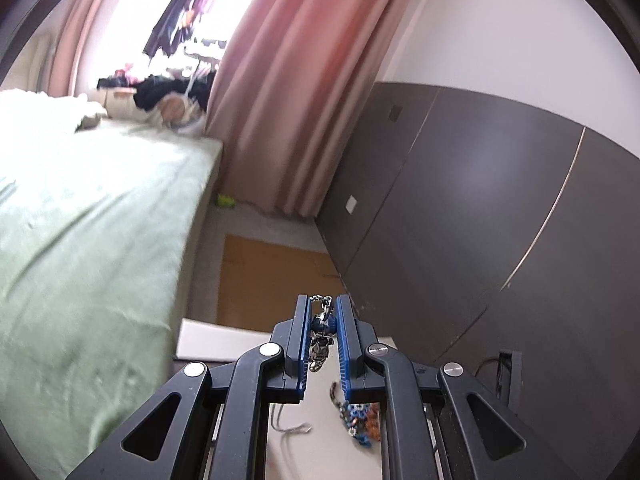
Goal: Organize jewelry
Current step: 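Grasp the brown bead bracelet with the right tool while the left tool holds the chain, then lower the chain and bead bracelet into the black box and open both tools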
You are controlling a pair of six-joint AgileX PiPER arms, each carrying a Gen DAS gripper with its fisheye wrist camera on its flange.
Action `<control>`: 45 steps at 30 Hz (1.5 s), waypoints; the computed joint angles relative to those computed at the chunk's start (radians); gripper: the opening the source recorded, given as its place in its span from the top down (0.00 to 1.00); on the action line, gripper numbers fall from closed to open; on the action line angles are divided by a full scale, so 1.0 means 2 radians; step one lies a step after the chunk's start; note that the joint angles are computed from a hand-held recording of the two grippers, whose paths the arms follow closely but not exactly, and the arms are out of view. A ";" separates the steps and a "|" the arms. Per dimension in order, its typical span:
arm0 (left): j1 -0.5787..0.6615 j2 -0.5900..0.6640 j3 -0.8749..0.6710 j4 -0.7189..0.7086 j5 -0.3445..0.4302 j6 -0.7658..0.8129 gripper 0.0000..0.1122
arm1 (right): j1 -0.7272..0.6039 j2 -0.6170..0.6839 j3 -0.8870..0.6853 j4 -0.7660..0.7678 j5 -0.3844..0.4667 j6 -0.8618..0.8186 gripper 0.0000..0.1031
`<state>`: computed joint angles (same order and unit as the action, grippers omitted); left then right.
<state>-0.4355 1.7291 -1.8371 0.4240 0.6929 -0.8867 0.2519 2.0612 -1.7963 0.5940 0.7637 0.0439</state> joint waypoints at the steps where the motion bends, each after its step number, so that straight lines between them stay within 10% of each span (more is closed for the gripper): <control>1: -0.002 0.000 -0.012 0.004 0.009 0.003 0.89 | 0.000 -0.003 0.003 0.003 -0.001 -0.004 0.81; 18: -0.021 0.082 -0.284 0.044 0.173 0.099 0.89 | 0.000 0.000 -0.013 0.015 0.006 -0.015 0.81; 45: 0.037 0.046 0.003 -0.012 -0.012 -0.013 0.89 | 0.007 0.027 -0.057 -0.013 0.030 0.017 0.80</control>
<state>-0.3612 1.8206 -1.8312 0.4003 0.6687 -0.9121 0.2654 2.1160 -1.9108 0.5671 0.8241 0.0769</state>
